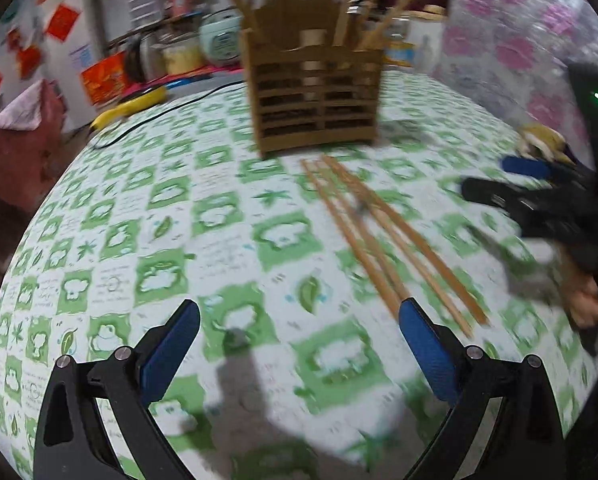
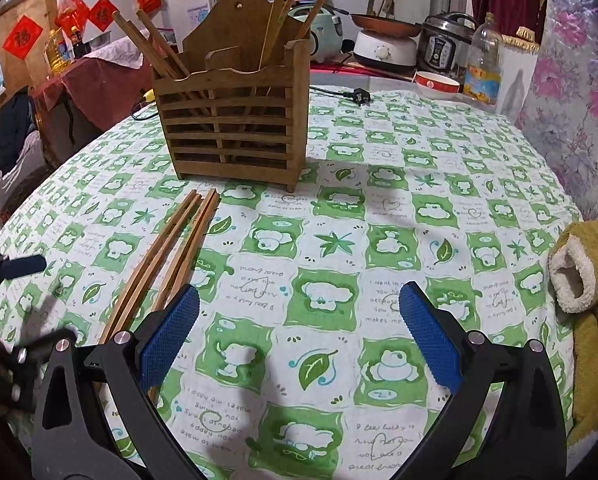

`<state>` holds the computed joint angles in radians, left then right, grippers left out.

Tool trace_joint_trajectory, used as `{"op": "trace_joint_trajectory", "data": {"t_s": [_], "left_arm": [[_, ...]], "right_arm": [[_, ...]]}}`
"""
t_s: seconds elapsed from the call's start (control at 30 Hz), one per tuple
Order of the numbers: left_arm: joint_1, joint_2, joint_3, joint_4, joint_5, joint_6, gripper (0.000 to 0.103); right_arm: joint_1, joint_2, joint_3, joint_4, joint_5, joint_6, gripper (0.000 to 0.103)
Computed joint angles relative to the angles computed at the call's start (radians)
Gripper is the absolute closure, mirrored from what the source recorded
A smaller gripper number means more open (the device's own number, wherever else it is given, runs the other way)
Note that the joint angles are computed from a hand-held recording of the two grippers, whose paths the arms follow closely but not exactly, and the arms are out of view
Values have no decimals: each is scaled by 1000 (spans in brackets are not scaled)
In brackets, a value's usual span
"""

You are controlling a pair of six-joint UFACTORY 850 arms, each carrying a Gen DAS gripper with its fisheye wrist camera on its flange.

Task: Organize utensils
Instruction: 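Lower the left tool onto a chopstick and close it while the right tool grasps another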

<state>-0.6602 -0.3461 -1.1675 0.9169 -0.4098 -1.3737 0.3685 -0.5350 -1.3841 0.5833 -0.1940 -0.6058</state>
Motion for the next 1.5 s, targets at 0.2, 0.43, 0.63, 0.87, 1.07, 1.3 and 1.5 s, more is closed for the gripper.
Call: {"op": "trace_joint_trajectory", "data": {"t_s": [0.2, 0.43, 0.63, 0.87, 1.07, 1.3, 1.5], "left_arm": [[-6, 22, 30, -55, 76, 134, 5], [-15, -11, -5, -211, 48, 353, 5], [-11, -47, -44, -294, -2, 447, 4], [18, -15, 0, -187, -71, 239, 5], [21, 0, 13, -174, -72, 229, 5], [7, -41, -33, -129, -112, 209, 12], [34, -5, 13, -156, 17, 190, 86]], "right_arm": [[1, 2, 3, 9, 3, -11, 6], [-1, 1, -2, 15, -15, -8, 6], [-2, -1, -4, 21, -19, -13, 6], [-6, -2, -6, 55, -29, -40, 6], [0, 1, 0, 50, -22, -50, 6], [1, 5, 9, 89, -19, -99, 7], [4, 35, 54, 239, -26, -286, 7]]}}
